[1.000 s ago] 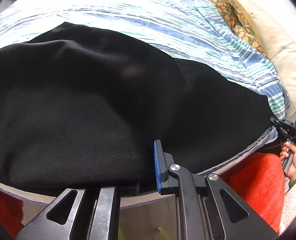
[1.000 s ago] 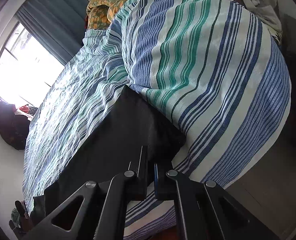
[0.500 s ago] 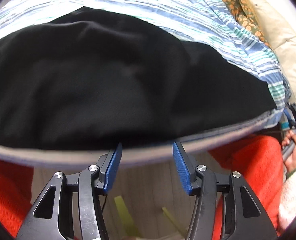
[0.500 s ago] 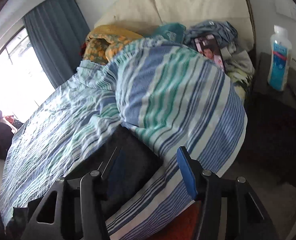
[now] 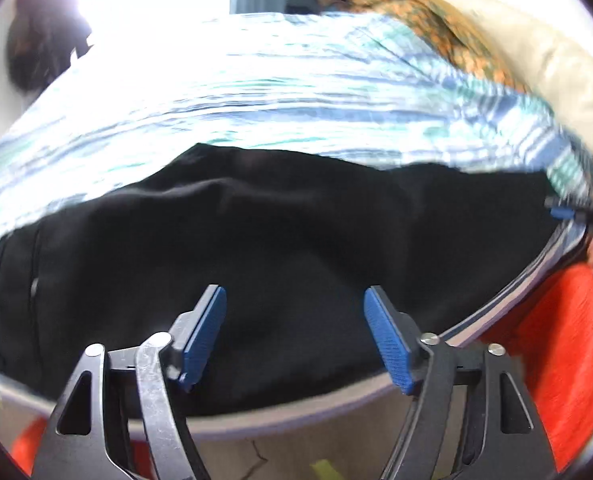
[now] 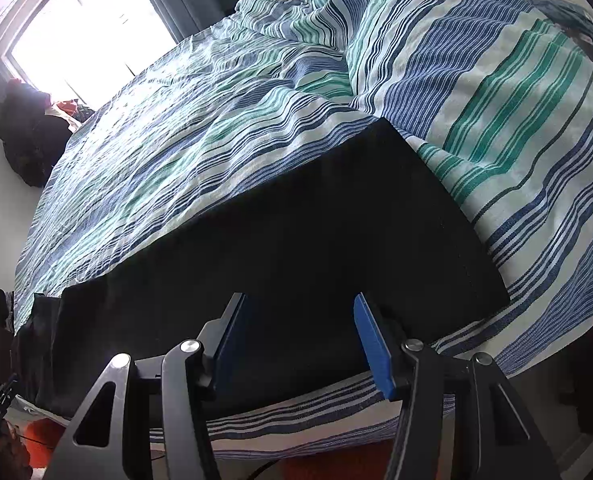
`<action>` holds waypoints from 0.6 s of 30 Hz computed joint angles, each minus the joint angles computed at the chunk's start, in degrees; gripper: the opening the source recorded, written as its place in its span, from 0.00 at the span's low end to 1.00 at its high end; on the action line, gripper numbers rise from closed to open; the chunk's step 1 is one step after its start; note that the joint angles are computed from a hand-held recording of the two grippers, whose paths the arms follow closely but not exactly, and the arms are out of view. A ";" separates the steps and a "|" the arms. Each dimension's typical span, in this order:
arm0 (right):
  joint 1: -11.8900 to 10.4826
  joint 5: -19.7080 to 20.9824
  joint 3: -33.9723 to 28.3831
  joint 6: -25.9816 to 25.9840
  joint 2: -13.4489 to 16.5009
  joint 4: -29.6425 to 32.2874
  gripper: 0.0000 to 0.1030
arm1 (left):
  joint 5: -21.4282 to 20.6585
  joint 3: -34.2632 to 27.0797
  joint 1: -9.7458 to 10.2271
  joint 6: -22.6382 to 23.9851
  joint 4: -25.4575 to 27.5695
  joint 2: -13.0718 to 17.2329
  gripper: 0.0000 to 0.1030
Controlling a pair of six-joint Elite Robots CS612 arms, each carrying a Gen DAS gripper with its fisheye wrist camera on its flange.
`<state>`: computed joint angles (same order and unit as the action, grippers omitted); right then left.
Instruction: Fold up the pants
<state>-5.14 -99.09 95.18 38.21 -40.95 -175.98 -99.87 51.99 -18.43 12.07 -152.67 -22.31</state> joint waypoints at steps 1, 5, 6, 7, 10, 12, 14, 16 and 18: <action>0.08 -0.04 -0.30 -0.22 0.06 0.99 0.54 | 3.21 -0.55 -0.50 2.68 3.05 0.51 0.77; 0.17 -0.26 -0.50 -0.89 0.10 2.18 0.54 | 8.30 1.92 -0.92 5.18 6.76 0.18 0.72; 0.24 -0.38 -0.43 -0.98 0.06 2.18 0.54 | 8.64 2.86 -0.93 5.93 7.80 -0.60 0.72; 0.27 -0.52 -0.34 -1.12 0.03 2.16 0.54 | 8.60 3.71 -0.89 6.36 8.25 -1.32 0.72; 0.22 -0.54 -0.30 -1.40 0.01 2.34 0.54 | 4.73 5.05 -0.03 4.69 7.33 -3.05 0.72; 0.27 -0.72 -0.34 -1.20 0.00 2.43 0.54 | 3.61 4.30 0.51 1.71 4.19 -3.15 0.87; 0.31 -0.90 -0.41 -1.05 -0.02 2.58 0.54 | 5.54 1.87 0.86 -1.64 0.40 -1.93 0.96; 0.33 -0.97 -0.53 -1.12 -0.04 2.91 0.54 | 8.76 -3.52 1.36 -4.70 1.89 0.92 0.96; 0.35 -1.00 -0.48 -1.39 -0.06 2.87 0.54 | 14.96 -9.71 1.69 -6.89 8.01 4.49 0.95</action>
<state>-4.79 -100.09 94.71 36.82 -41.01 -173.11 -84.91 42.27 -16.75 5.17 -144.66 -17.82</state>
